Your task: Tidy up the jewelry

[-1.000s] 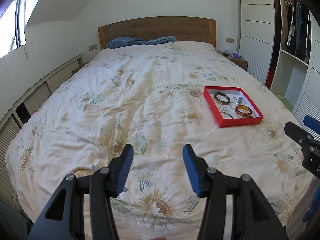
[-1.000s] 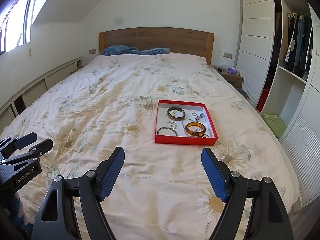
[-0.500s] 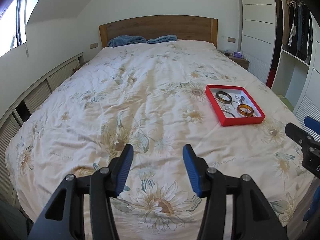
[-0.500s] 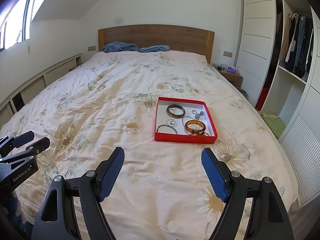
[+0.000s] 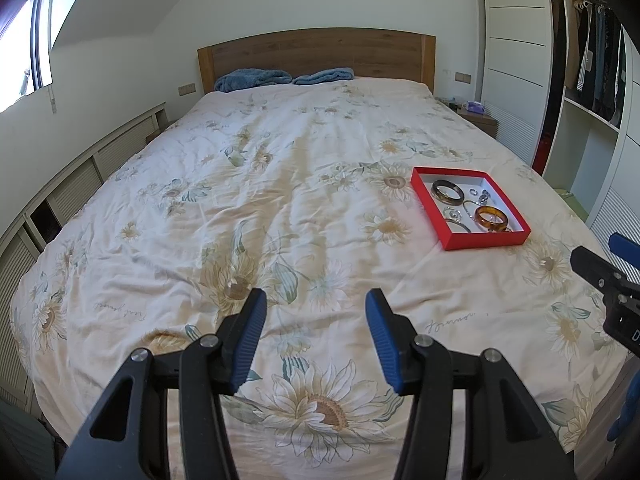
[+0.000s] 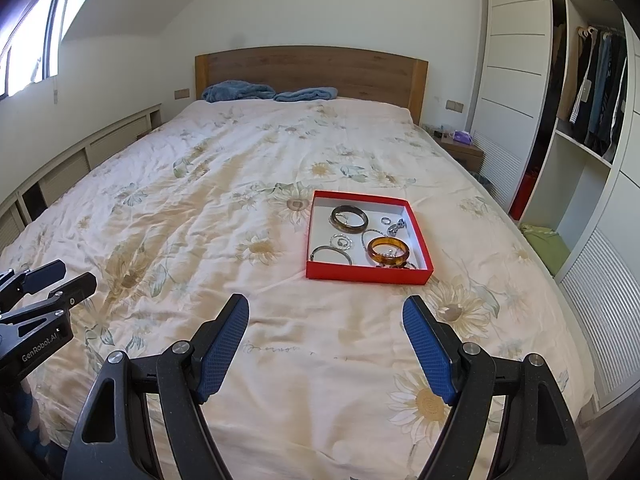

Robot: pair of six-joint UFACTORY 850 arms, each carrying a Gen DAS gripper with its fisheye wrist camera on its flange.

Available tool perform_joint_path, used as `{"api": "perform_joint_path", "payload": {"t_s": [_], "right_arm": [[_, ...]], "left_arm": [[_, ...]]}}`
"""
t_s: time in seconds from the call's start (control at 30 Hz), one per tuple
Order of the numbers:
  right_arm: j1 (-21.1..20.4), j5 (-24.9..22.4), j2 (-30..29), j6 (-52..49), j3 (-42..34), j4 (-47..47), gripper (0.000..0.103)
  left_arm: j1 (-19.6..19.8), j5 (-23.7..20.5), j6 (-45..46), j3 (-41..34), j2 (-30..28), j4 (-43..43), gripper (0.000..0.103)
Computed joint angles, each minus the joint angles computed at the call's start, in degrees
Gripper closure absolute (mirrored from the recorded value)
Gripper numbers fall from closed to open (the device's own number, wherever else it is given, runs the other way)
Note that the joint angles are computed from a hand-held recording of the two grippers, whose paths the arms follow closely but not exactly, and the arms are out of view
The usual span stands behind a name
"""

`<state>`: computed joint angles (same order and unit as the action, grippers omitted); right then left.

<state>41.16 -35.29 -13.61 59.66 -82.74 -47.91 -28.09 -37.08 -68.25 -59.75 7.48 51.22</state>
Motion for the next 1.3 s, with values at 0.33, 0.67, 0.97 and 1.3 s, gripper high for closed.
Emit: {"api": "perform_joint_path", "payload": {"t_s": [0.33, 0.67, 0.97, 1.3], "right_arm": [[-0.04, -0.08, 0.24, 0.25, 0.45, -0.09, 0.024], [-0.11, -0.19, 0.43, 0.08, 0.92, 0.31, 0.024], [-0.26, -0.60, 0.26, -0.80, 0.73, 1.35, 0.024], [-0.41, -0.76, 0.17, -1.26, 0.62, 1.86, 0.024]], "left_arm": [[0.09, 0.03, 0.07, 0.02, 0.01, -0.03, 0.054], [0.21, 0.16, 0.29, 0.07, 0.06, -0.22, 0.053], [0.20, 0.12, 0.35, 0.05, 0.09, -0.30, 0.053], [0.28, 0.20, 0.51, 0.09, 0.13, -0.41, 0.053]]}}
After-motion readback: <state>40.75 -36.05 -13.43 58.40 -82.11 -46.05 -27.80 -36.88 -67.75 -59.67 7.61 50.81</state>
